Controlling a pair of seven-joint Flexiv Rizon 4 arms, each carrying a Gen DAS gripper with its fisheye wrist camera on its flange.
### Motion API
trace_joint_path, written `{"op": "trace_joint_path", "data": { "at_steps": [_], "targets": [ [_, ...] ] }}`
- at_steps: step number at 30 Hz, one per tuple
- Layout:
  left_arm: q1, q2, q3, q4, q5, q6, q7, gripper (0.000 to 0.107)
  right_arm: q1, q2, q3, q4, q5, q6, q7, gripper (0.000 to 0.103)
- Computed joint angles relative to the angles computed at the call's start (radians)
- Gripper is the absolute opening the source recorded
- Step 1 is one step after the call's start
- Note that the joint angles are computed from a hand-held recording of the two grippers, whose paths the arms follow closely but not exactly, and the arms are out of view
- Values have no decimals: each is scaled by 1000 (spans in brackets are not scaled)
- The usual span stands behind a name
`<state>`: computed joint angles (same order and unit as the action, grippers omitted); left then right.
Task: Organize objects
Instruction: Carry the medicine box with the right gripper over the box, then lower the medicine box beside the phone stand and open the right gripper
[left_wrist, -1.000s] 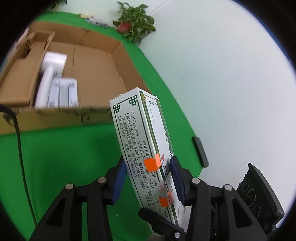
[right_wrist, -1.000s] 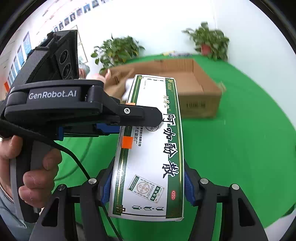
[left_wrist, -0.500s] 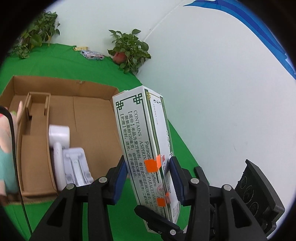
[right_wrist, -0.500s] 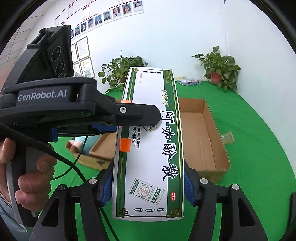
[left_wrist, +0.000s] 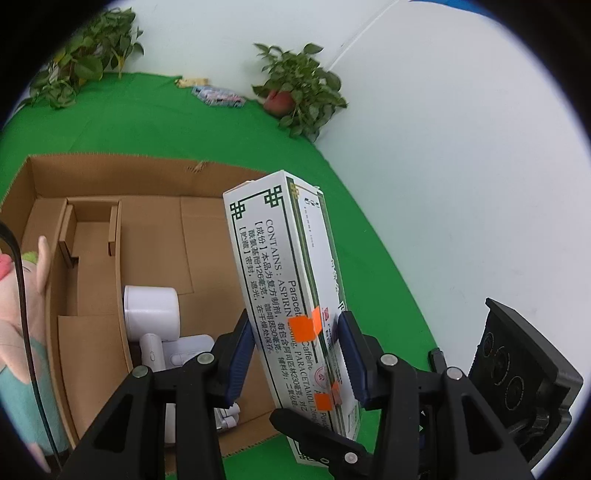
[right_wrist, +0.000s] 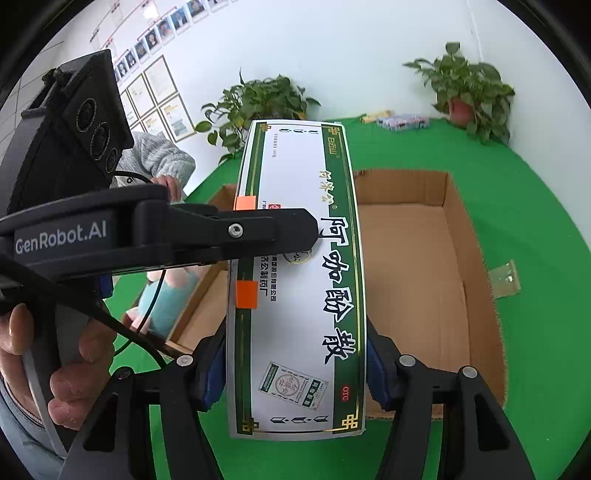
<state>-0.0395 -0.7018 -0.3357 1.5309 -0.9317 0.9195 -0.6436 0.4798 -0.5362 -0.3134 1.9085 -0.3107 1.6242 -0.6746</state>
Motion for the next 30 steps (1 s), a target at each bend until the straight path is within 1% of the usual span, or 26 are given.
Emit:
{"op": "trace_joint_path", "data": {
  "at_steps": [3,6,11,13,14,16,19,24,25,26,27,29,30],
  "targets": [
    [-19,-57,26,-62,62,-37,-62,44,-104,-38,117,-47,19,-31,-27,59],
    [-29,-107,37,-109,114,-61,-118,44,-174,-69,197,-67,40,-53,-46,59],
    [-46,-187,58,-215,206,-120,-231,44,-263,-128,290,-119,78,-92,-75,59],
    [-51,-219,66,-264,242,-157,-274,45,-283,-152,305,-140,88,-110,-86,59],
    [-54,-237,70,-291,259,-175,-297,45,-307,-177,320,-165,91,-120,-101,59],
    [-58,-267,72,-332,285,-206,-327,45,-315,-197,322,-192,101,-154,-101,58],
    [-57,-297,63,-365,300,-229,-351,46,-334,-224,335,-212,125,-172,-102,58],
    [-53,-301,61,-378,313,-229,-369,50,-292,-232,275,-207,116,-187,-70,59],
    [-51,-290,60,-363,311,-208,-368,50,-296,-238,274,-214,113,-194,-72,59],
    [-44,-269,52,-331,302,-165,-348,50,-293,-242,268,-219,108,-203,-70,59],
    [-31,-248,34,-296,286,-127,-314,50,-280,-244,250,-224,100,-226,-57,59],
    [-21,-210,28,-243,273,-60,-281,50,-259,-241,227,-225,83,-257,-35,59],
    [-14,-195,26,-223,268,-29,-261,50,-254,-243,218,-225,76,-256,-25,59]
  ]
}}
